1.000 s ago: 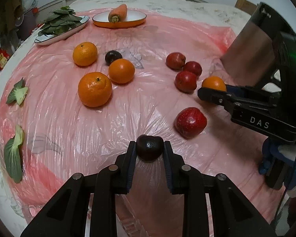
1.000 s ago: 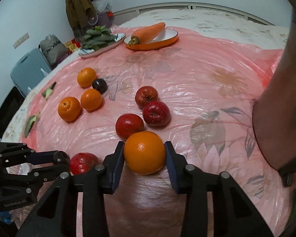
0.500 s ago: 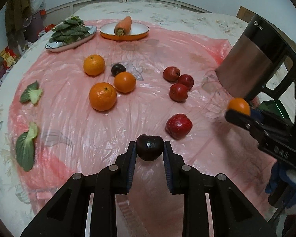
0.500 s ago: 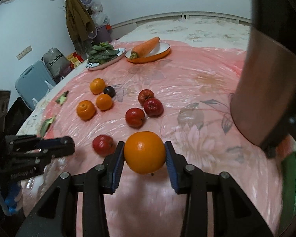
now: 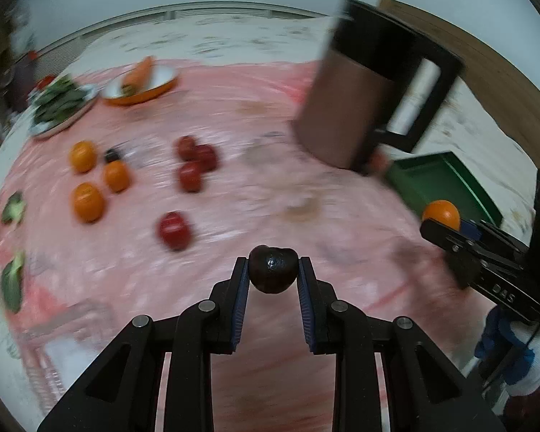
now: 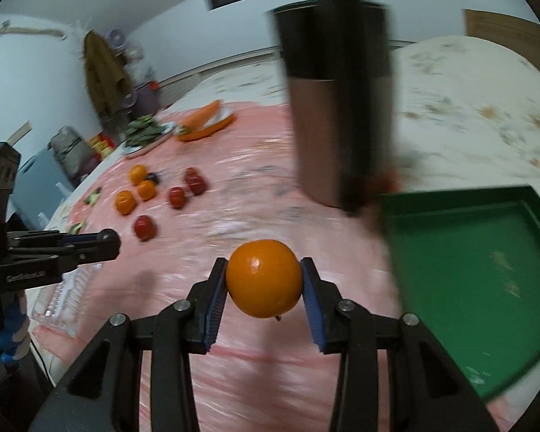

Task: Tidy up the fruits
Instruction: 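Carry the orange to the green tray with the right gripper while the left carries the plum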

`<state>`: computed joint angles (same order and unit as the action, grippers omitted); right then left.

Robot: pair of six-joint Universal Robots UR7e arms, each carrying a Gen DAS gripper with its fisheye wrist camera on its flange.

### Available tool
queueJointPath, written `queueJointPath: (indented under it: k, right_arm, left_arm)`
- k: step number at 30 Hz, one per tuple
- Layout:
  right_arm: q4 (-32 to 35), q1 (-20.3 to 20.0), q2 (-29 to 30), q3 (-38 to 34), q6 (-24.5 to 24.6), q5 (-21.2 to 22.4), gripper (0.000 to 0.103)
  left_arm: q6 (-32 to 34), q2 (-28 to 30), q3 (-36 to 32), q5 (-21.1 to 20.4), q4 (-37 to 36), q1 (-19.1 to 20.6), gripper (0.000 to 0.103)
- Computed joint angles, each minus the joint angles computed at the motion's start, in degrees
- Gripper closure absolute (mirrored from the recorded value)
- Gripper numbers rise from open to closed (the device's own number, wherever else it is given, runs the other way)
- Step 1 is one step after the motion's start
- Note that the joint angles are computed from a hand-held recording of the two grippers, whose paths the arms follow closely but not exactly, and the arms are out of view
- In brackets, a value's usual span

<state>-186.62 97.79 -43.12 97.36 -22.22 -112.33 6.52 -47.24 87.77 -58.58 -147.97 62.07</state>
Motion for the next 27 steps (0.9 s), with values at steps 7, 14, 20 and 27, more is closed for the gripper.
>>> queueJointPath:
  k: [7, 14, 20, 27]
  right_arm:
    - [-6.72, -3.98, -5.50, 4.52, -1.34, -3.66, 0.057]
    - [-8.74, -8.25, -8.54, 4.85, -3.36, -7.71, 0.057]
    - [-8.29, -10.83, -8.94, 3.52, -4.02, -9.59, 0.057]
    - [-5.91, -12.41, -7.67, 0.61, -4.63, -10.61, 0.057]
  left_arm:
    - [1.19, 5.80, -3.88, -5.20, 2.39, -4.20, 0.080]
    - [3.94, 13.84, -10.78, -8.95, 4.56, -8.12, 0.080]
    - [5.21, 19.79, -16.58, -9.29, 8.11, -9.80, 0.080]
    - [4.69, 25.75, -23.37, -7.07, 12.97, -10.07, 0.080]
